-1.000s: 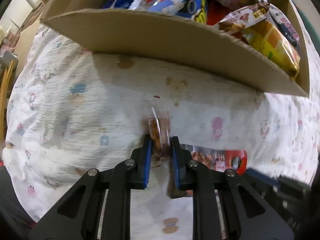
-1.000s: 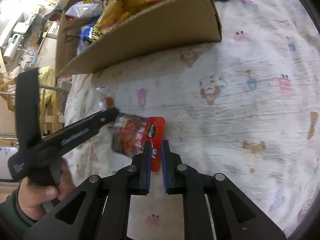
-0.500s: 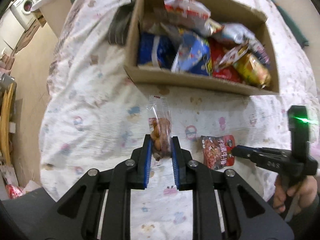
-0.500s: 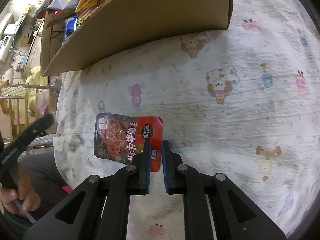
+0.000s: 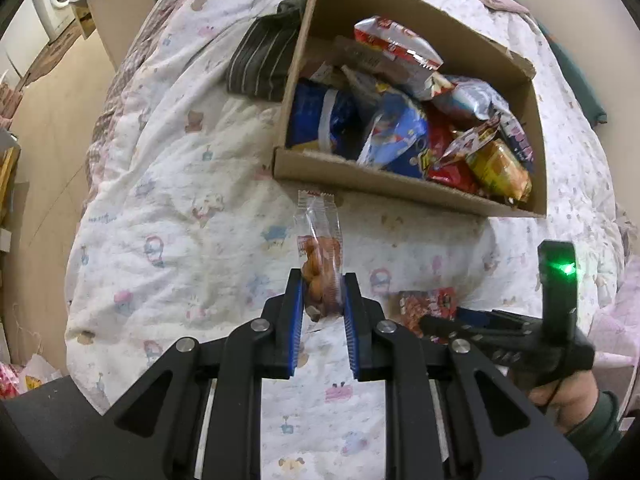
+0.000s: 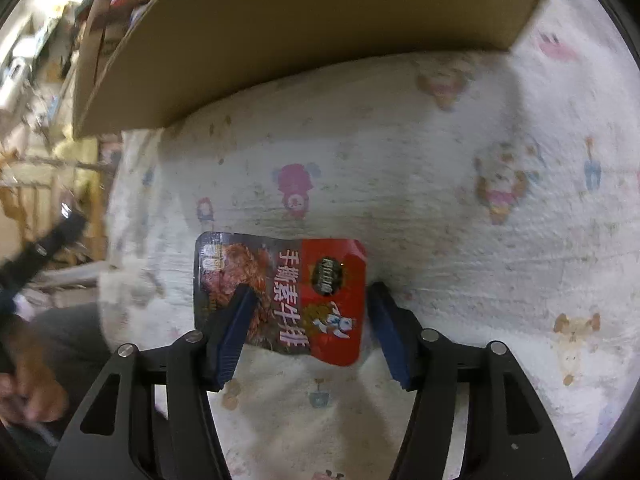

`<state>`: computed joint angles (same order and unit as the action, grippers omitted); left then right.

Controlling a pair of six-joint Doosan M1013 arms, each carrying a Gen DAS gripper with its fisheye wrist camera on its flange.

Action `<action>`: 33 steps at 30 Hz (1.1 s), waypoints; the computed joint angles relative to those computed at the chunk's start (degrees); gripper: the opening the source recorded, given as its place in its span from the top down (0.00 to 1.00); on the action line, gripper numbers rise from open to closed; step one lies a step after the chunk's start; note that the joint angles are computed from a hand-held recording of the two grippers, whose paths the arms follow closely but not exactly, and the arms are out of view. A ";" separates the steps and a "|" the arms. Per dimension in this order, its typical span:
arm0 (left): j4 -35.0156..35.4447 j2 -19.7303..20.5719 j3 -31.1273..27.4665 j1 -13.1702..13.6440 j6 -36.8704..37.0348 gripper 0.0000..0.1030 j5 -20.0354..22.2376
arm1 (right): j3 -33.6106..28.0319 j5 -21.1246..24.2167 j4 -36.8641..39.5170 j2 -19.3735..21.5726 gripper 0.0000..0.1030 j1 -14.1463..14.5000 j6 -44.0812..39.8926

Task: Organize snacks
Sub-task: 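Carry the clear bag with the left gripper while the right gripper carries the red pack into the box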

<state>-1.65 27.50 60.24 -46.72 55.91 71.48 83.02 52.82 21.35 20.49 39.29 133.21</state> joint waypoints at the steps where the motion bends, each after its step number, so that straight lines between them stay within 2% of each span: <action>1: 0.18 0.05 -0.06 -0.06 -0.08 0.85 -0.20 | -1.25 1.48 -1.95 0.62 0.37 0.49 0.29; 3: 0.42 0.15 -0.13 -0.19 0.06 0.85 -0.43 | -3.25 4.42 -6.38 1.45 0.48 1.46 0.90; 4: 0.64 0.21 -0.22 -0.29 0.30 0.85 -0.41 | -3.97 5.05 -8.00 1.63 0.59 1.95 0.13; 5: 0.78 0.20 -0.23 -0.33 0.34 0.85 -0.36 | -3.63 4.32 -7.81 1.19 0.76 2.04 -0.62; 7: 0.78 0.16 -0.11 -0.32 0.17 0.85 -0.31 | -2.95 1.67 -5.69 0.39 0.91 2.21 -2.99; 11: 1.16 0.21 -0.08 -0.31 -0.51 0.85 -0.24 | -2.90 -1.26 -4.92 -0.72 0.92 3.27 -8.22; 13: 1.88 0.18 -0.01 -0.46 -0.62 0.85 -0.31 | -1.71 -4.08 -7.19 -2.21 0.92 3.68 -5.90; 16: 3.09 -0.12 0.43 -0.71 -0.68 0.85 -0.68 | -0.64 -5.64 -9.83 -3.66 0.92 3.73 -2.79; 23: 4.76 -2.17 1.01 -0.79 0.28 0.85 -4.54 | 0.93 -12.58 -17.35 -7.18 0.92 3.96 4.45; 27: 5.80 -1.05 -2.50 -0.89 3.87 0.85 -4.61 | 0.38 -15.52 -24.20 -8.26 0.92 3.82 8.92; 29: 4.49 1.12 -6.65 -0.88 8.71 0.85 -1.83 | -0.36 -15.90 -26.92 -8.20 0.92 3.48 10.66; 33: 6.88 3.99 -11.96 -1.43 11.70 0.85 -0.08 | -2.16 -15.78 -23.13 -7.16 0.92 0.81 5.78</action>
